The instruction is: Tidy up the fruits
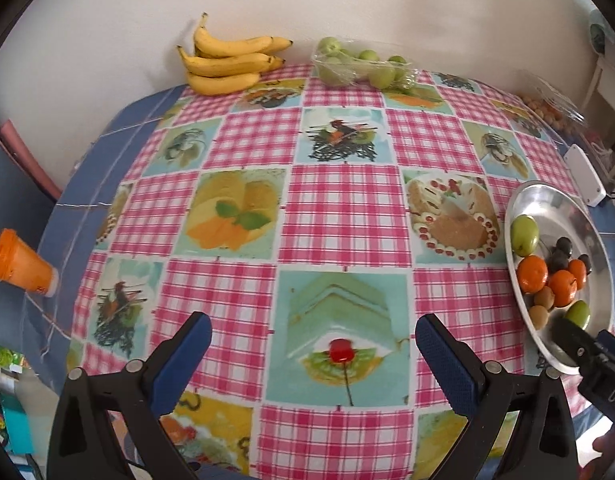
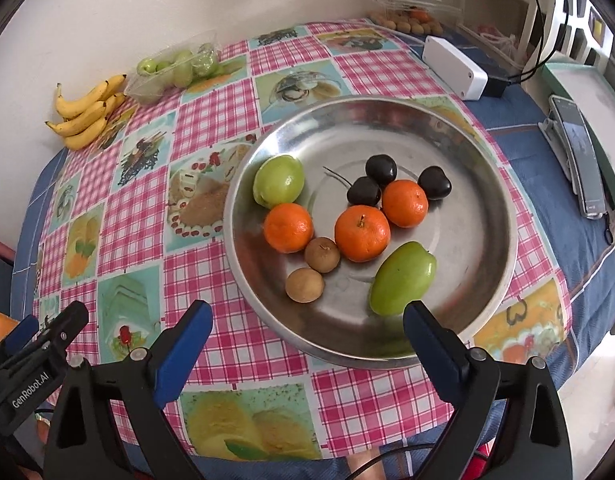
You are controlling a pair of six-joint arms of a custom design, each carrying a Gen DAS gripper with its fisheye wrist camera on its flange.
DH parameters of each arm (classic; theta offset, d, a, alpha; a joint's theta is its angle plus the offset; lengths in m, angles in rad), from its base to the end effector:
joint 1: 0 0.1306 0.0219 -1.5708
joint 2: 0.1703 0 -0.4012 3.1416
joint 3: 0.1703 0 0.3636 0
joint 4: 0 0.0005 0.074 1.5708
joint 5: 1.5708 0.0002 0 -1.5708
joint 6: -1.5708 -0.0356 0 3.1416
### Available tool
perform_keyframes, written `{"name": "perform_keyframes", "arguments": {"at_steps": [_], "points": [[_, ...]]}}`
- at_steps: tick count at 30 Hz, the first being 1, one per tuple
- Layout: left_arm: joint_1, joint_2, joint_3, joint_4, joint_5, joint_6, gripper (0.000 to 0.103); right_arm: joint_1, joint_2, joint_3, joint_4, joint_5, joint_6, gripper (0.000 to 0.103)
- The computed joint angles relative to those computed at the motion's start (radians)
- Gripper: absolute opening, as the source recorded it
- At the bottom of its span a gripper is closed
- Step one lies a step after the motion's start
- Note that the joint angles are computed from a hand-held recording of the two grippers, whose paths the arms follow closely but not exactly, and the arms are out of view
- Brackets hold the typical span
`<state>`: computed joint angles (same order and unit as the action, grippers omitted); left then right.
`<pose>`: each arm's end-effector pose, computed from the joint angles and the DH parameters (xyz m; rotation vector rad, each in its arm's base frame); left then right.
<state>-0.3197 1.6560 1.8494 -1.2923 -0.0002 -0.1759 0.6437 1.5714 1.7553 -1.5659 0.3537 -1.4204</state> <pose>0.5028 -0.1670 0.4909 0.6550 2.5890 -0.0459 0.3817 0.2703 0.4869 1.0815 2.5207 -0.0286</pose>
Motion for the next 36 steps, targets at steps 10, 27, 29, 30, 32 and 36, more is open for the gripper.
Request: {"name": "perform_keyframes", "arguments": {"at_steps": [10,27,29,30,32,36], "points": [[0.014,0.001,0.007,-0.013,-0.017,0.032,0.103,0.002,-0.004,-0.007,0.006,-0.003,-0.009,0.096],[0.005,0.000,0.003,-0.018,-0.017,0.004,0.103,-0.002,0.005,-0.003,0.013,-0.007,-0.005,0.096],[0.005,-0.001,0.002,-0.017,-0.016,0.004,0.103,-0.003,0.006,-0.002,0.013,-0.007,-0.004,0.096],[0.005,-0.001,0.003,-0.018,-0.014,0.003,0.103,-0.003,0.006,-0.001,0.013,-0.008,-0.004,0.096],[0.004,0.000,0.005,-0.023,-0.012,0.001,0.103,-0.003,0.008,0.001,0.011,-0.008,-0.004,0.096],[0.003,0.002,0.007,-0.026,-0.008,-0.002,0.103,-0.004,0.009,0.001,0.012,-0.011,0.002,0.096]]}}
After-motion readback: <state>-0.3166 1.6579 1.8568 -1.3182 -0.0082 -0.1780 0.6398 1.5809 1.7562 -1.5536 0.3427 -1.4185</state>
